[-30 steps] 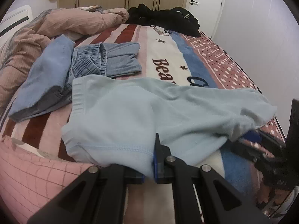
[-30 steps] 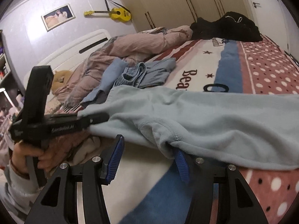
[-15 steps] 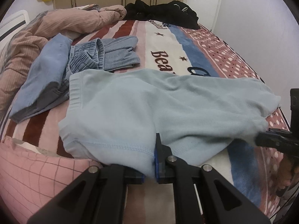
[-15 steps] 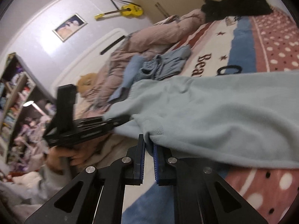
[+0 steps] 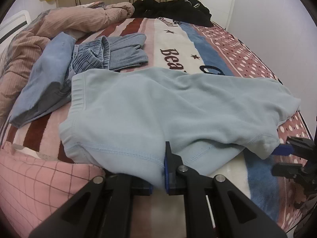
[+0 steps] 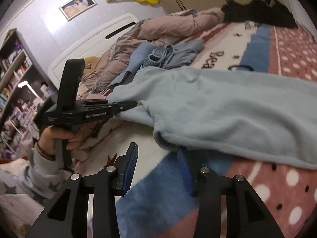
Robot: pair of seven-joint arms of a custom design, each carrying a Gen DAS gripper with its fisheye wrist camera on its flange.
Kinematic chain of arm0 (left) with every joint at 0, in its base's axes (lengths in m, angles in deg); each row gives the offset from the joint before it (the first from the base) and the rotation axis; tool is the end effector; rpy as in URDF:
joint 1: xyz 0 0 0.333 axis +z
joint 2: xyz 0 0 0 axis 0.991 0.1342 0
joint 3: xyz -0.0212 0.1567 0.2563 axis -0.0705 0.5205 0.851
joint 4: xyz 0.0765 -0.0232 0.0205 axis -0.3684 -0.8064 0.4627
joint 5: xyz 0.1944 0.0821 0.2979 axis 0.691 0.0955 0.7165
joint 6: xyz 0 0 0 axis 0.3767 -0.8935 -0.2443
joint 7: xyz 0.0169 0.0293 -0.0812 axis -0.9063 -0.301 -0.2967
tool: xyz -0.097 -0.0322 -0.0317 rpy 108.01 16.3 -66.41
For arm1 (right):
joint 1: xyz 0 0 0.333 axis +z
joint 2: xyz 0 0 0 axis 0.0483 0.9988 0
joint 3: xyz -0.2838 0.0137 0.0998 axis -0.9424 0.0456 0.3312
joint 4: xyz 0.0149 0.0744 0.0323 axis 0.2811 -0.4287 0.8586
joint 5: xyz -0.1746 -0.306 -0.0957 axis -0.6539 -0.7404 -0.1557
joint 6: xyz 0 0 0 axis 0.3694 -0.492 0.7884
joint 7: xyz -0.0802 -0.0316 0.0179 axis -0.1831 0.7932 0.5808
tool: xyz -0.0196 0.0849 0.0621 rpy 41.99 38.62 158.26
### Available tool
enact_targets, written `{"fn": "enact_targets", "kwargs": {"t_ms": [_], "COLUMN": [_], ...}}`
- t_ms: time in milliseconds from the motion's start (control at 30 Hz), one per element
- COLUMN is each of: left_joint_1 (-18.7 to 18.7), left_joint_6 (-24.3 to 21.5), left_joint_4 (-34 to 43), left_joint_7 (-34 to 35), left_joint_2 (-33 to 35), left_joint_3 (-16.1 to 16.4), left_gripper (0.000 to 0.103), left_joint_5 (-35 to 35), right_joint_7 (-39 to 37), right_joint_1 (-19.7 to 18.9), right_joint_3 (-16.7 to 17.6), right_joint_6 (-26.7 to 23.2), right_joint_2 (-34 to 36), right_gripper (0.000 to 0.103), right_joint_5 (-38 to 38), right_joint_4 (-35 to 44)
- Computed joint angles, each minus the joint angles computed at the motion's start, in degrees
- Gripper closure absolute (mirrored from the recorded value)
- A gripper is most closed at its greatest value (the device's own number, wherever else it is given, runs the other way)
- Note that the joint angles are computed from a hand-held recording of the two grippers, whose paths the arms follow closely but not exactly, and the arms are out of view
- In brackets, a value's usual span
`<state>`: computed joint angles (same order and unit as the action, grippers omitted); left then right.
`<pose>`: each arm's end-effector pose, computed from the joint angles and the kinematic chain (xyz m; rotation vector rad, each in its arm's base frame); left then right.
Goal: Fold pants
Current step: 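Fold the sweatpants over with the left tool, then open both tools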
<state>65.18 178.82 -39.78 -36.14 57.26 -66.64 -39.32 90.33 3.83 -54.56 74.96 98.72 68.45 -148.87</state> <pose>0.6380 -0.2561 0.4307 -1.9174 1.8772 -0.6338 0.6646 0.1413 0.3904 -1.9496 0.9887 0.1633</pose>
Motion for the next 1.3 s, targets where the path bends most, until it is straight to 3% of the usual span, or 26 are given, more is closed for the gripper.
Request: {"fn": "enact_targets", "kwargs": {"t_ms": [200,367,467,500,567,633,700,800,867,967,1100,1300], "left_joint_1": [0.1,0.4,0.5,0.4,0.3,0.4,0.7,0.8,0.9,1.0,1.0,1.0], "left_joint_6": [0.5,1.0,1.2,1.2,1.1,0.9,1.6,2.4,3.6,5.2,6.5,6.2], "left_joint_4": [-0.2,-0.6,-0.8,-0.8,-0.9,-1.2,-2.1,-3.6,-5.2,-7.5,-9.5,-9.9], "left_joint_7": [0.2,0.7,1.0,0.8,0.6,0.6,0.8,0.9,1.0,0.7,0.4,0.9], "left_joint_2": [0.0,-0.2,-0.4,-0.4,-0.4,-0.6,-1.2,-2.7,-4.2,-6.3,-8.1,-8.5], "left_joint_3": [-0.1,-0.3,-0.4,-0.2,-0.1,-0.3,-0.6,-0.9,-1.2,-1.4,-1.7,-1.9], "left_gripper": [0.096,0.096,0.095,0.093,0.088,0.076,0.062,0.047,0.041,0.035,0.034,0.033], "left_joint_5": [-0.2,-1.0,-1.3,-1.2,-1.1,-1.4,-1.9,-2.2,-2.4,-2.2,-1.7,-0.5], "right_joint_7": [1.9,2.5,3.3,6.9,15.2,19.1,18.0,13.3,9.5,8.4,5.3,3.8], "right_joint_1": [2.5,2.4,3.5,5.2,7.4,8.1,4.8,-2.2,-3.3,-4.8,-6.4,-5.7], "right_joint_3": [1.0,2.6,2.7,1.5,-0.8,-1.5,1.4,6.5,6.3,5.2,4.2,1.2], "right_joint_6": [8.4,9.2,13.8,16.9,18.4,18.8,14.1,0.6,-2.5,-11.2,-20.1,-26.0], "right_joint_2": [1.8,4.2,4.6,5.0,6.1,6.9,7.8,10.6,10.0,10.6,10.5,10.0], "right_gripper": [0.065,0.058,0.058,0.060,0.080,0.086,0.093,0.097,0.100,0.100,0.100,0.100], "right_joint_5": [-0.3,-0.6,-1.3,-3.5,-9.5,-13.7,-13.4,-8.1,-6.9,-6.2,-4.7,-6.7], "right_joint_4": [2.1,5.3,5.8,6.1,7.6,8.4,10.0,14.2,13.8,15.3,15.3,14.4]}}
